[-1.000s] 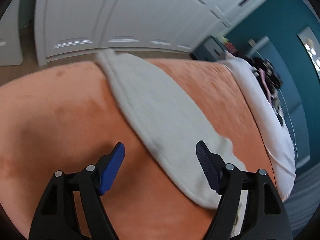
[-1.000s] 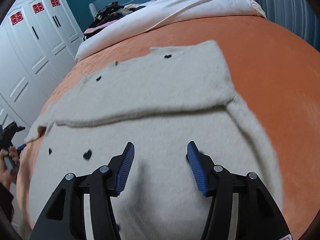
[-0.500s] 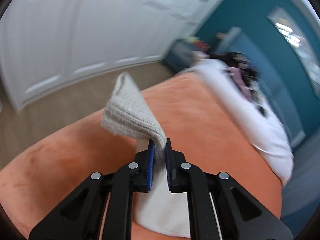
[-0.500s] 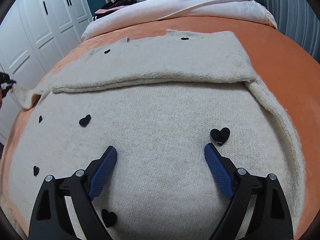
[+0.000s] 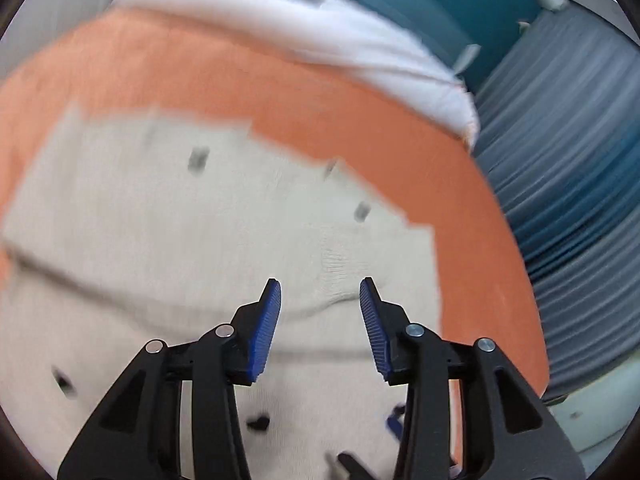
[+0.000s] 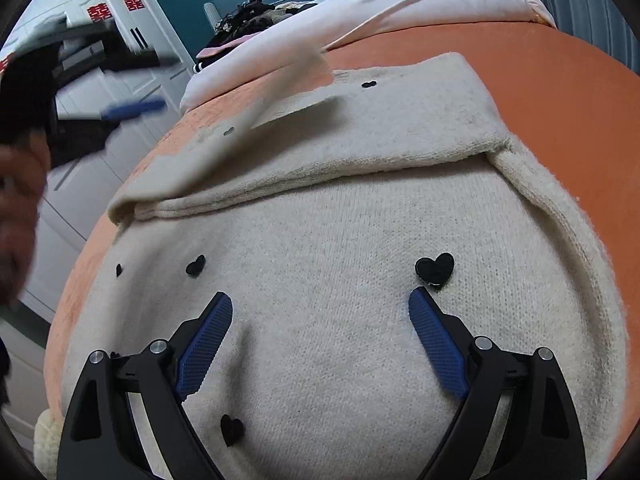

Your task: Fold small clothes

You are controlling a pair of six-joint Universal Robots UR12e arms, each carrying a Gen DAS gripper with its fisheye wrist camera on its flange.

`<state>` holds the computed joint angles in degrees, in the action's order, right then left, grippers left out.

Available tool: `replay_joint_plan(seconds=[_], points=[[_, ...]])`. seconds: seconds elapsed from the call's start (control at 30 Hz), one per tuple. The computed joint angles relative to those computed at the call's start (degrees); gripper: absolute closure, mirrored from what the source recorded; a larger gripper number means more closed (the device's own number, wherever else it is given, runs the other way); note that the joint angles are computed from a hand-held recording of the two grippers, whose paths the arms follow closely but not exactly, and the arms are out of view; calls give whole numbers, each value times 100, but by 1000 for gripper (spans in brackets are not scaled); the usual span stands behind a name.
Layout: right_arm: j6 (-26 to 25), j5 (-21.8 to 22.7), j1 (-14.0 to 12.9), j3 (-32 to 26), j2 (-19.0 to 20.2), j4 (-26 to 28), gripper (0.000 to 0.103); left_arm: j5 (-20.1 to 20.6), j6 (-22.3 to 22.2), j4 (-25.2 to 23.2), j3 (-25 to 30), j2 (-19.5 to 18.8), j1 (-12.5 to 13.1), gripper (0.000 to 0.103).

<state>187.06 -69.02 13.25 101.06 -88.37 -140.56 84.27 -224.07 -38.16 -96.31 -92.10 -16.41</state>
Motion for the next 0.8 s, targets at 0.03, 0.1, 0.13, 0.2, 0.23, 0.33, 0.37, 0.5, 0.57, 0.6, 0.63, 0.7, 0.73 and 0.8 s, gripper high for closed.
replay_joint_plan(seconds=[0.03, 0.1, 0.13, 0.2, 0.23, 0.33, 0.37, 0.5, 0.57, 0.6, 0.63, 0.7, 0.73, 0.8], points=[[59, 42, -27, -37, -10, 62, 18, -96, -370, 105, -252, 104, 30, 63], [223, 201, -129, -111, -39, -23, 18, 92, -824, 267, -671, 394, 115, 63], [342, 169, -163, -181, -24, -165, 18, 274, -941, 283, -787, 528, 147, 61], [566, 107, -201, -425, 106, -277, 16, 598, -1076, 255, -939, 722, 317, 53], [648, 96, -207, -576, 200, -206, 16, 740, -1115, 152, -964, 802, 444, 51], [1002, 205, -212, -1156, 652, 131, 16, 787, -1337, 113, -1097, 967, 847, 51], [992, 127, -158, -1386, 839, 320, 17, 791, -1403, 31, -1096, 985, 937, 51], [843, -305, 96, -2093, 1428, 1149, 35, 339, -1794, 39, -1279, 1002, 1237, 53], [656, -309, 200, -2392, 1637, 1604, 98, 316, -1998, 86, -1337, 986, 1201, 70], [664, -345, 236, -2435, 1628, 1472, 97, 384, -1987, 107, -1319, 991, 1181, 85], [690, -270, 231, -2377, 1558, 1099, 98, 589, -1910, 123, -1268, 994, 1122, 91], [949, -53, 154, -2256, 1371, 307, 98, 999, -1663, 172, -1216, 1019, 998, 94], [1108, -8, 97, -2163, 1258, -77, 98, 1147, -1546, 132, -1175, 1019, 960, 94], [1230, -152, 3, -1953, 1086, -529, 99, 1153, -1412, 188, -1200, 1034, 957, 94]])
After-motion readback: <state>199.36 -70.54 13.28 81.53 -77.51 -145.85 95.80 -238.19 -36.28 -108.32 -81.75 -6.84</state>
